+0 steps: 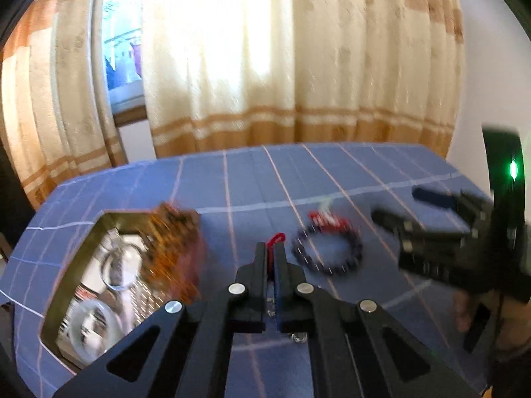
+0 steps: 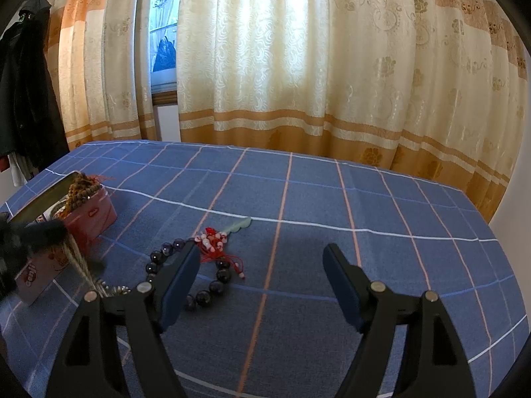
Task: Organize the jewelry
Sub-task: 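Lift the chain over the tin with the left tool while the right tool grasps its hanging beads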
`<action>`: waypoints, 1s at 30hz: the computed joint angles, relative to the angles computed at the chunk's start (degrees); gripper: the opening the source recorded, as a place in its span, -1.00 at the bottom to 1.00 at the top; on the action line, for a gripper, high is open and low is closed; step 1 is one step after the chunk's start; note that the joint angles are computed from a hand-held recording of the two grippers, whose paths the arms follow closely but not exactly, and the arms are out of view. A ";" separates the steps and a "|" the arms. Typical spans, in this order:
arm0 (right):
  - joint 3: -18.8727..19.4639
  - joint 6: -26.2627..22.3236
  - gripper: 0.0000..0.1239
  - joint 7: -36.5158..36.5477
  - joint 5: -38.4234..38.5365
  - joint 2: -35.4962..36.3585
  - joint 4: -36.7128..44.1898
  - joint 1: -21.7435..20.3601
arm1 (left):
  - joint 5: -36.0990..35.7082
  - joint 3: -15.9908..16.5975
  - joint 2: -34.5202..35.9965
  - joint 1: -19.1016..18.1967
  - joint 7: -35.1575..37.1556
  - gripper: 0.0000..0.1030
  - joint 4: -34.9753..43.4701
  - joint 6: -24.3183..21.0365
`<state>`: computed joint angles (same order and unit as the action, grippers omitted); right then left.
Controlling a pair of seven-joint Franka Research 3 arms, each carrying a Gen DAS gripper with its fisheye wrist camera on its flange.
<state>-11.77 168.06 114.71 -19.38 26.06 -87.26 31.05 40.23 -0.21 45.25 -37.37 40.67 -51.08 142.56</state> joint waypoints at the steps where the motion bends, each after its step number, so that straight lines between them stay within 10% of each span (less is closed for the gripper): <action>1: 0.18 -0.07 0.27 -0.17 0.18 -0.08 -0.08 -0.13 | 0.40 0.58 0.04 -0.02 -0.92 -0.97 0.43 0.31; 21: 2.88 0.74 0.27 -6.27 4.42 0.73 0.58 -1.51 | 1.83 2.44 -1.67 0.75 -5.79 -0.99 -1.68 9.18; 26: 18.09 -1.61 0.25 -24.28 17.59 1.90 2.47 -11.24 | 6.70 4.40 -3.98 -0.36 -10.42 -0.99 -4.44 8.34; 30: 19.81 -5.19 0.16 -33.23 19.22 3.11 4.88 -9.65 | 10.55 4.65 -7.39 0.22 -15.50 -0.99 -9.47 9.24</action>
